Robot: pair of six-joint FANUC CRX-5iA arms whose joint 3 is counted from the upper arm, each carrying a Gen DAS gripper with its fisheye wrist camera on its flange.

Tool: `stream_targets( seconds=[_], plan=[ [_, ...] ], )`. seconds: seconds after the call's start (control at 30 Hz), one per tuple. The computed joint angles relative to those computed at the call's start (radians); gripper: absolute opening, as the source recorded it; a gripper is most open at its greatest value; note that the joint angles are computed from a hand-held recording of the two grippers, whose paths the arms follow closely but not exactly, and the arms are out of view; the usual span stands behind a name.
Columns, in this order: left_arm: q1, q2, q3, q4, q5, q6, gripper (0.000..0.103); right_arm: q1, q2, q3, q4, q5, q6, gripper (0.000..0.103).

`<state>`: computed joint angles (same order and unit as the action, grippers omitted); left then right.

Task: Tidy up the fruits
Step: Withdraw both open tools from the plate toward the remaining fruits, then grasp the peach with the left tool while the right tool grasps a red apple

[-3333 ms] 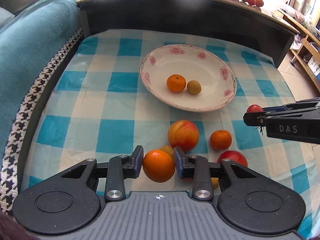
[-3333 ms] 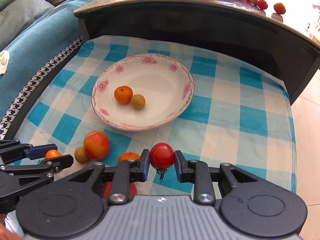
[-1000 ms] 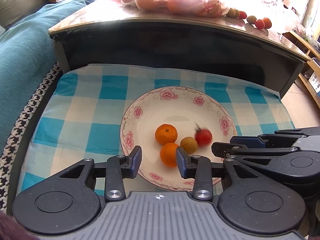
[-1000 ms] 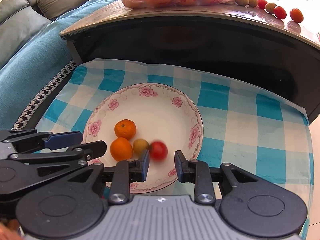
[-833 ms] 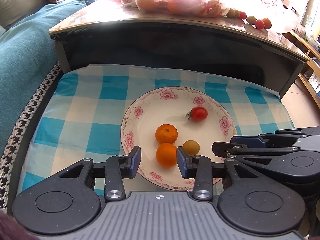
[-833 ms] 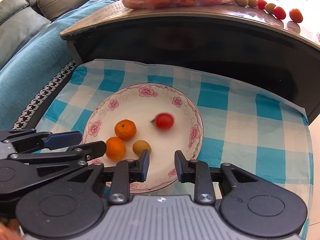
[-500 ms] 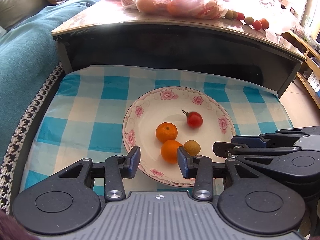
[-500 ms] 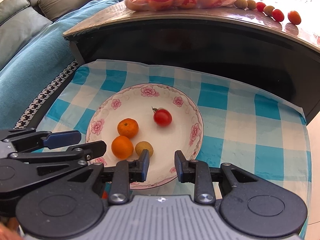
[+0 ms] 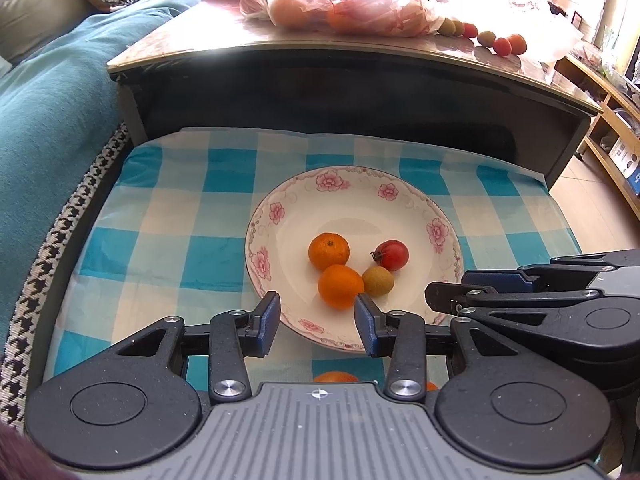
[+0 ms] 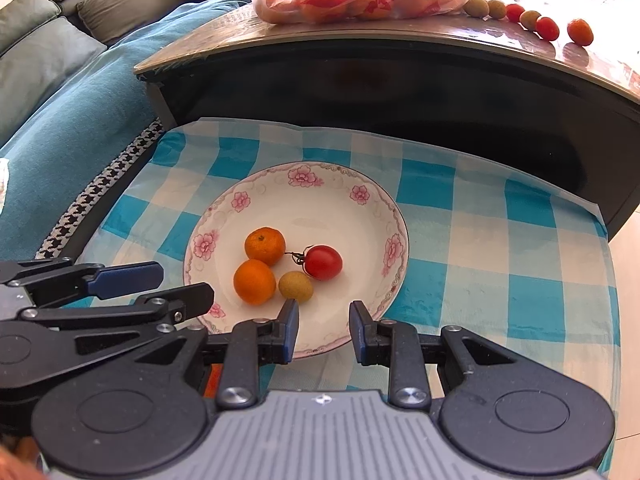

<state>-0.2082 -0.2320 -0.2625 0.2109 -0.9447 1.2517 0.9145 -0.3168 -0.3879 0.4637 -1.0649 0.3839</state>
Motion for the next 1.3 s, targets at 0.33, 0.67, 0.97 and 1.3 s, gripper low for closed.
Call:
stream_targets(
  seconds=[0.33,0.67,0.97,1.3],
  plan=[
    [0.022,-0.038,-0.037,0.022,-0.039,-0.031,0.050,0.052,-0.022,-0.012,-0.005,-0.040,-0.033,0.029],
    [0.042,-0.074,-0.073,0.039,-0.069,-0.064,0.050,0.108,-0.050,-0.023,-0.021,-0.083,-0.066,0.029],
    [0.055,-0.091,-0.091,0.044,-0.090,-0.082,0.051,0.142,-0.066,-0.022,-0.050,-0.108,-0.077,0.029],
    [0.063,-0.084,-0.096,0.073,-0.096,-0.107,0.058,0.164,-0.080,-0.016,-0.089,-0.136,-0.095,0.031]
  ],
)
